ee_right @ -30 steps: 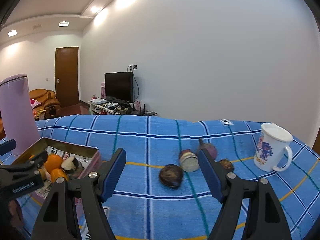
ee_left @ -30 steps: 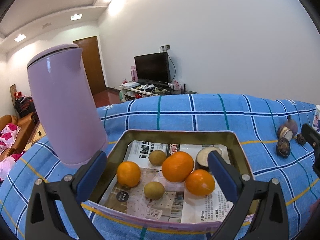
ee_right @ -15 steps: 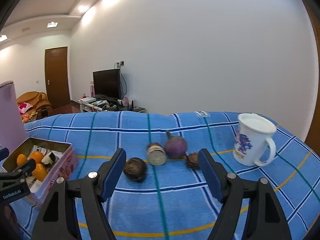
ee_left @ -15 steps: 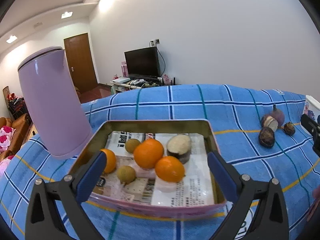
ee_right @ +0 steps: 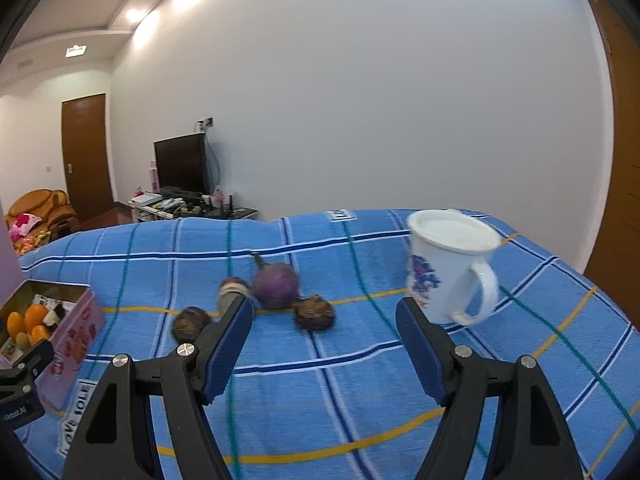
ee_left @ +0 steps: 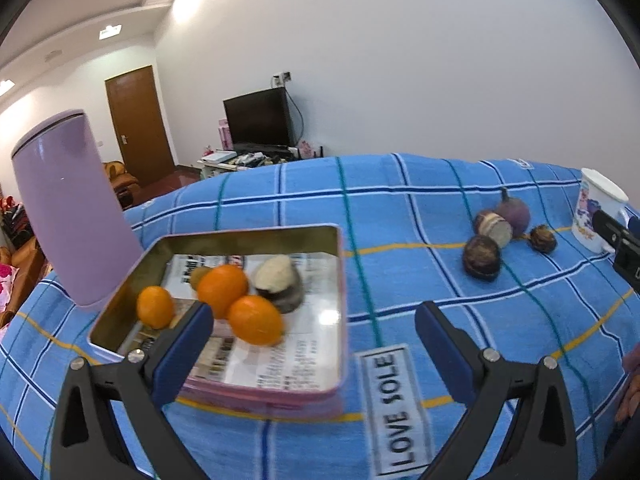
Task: Organize fruits
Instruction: 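Move both open grippers from the tin back toward the loose fruit, then grasp the dark brown round fruit with the left gripper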
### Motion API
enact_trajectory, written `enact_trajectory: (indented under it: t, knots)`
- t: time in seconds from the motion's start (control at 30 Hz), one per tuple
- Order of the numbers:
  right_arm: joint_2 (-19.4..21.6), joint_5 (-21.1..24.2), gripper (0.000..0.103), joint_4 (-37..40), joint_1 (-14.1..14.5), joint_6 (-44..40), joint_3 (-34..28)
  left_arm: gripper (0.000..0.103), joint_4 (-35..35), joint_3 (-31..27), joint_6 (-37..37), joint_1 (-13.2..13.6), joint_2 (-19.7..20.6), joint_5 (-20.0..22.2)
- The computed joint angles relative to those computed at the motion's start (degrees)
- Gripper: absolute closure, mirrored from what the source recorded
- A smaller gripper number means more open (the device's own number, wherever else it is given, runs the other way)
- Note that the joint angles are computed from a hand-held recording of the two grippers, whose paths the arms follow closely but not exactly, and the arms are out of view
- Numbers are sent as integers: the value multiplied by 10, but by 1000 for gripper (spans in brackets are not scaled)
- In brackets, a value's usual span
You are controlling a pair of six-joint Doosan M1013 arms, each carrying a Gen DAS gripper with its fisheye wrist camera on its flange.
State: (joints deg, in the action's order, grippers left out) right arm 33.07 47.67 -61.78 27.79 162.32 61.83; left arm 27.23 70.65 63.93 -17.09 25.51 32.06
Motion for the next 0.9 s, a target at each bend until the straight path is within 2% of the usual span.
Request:
enact_trajectory:
  t: [0.1,0.37,0.47,0.67,0.8,0.9]
  knots:
    - [-3,17,28,-7,-2,8,5,0,-18,-6,19,-7,3,10]
    - [-1,61,28,43,-16,-6,-6,6,-96,-37,104,-20,21,37]
    - [-3,61,28,59,-21,-4,-4,6,-114,-62,122,-27,34,57]
    - [-6,60,28,75,-23,-8,-1,7,-149,-161,160,-41,90,141]
    - [-9,53,27,106,-31,-3,1,13,-179,-233,166,-44,134,203]
    - [-13,48,27,120,-36,10,6,26,-173,-268,165,-49,159,234]
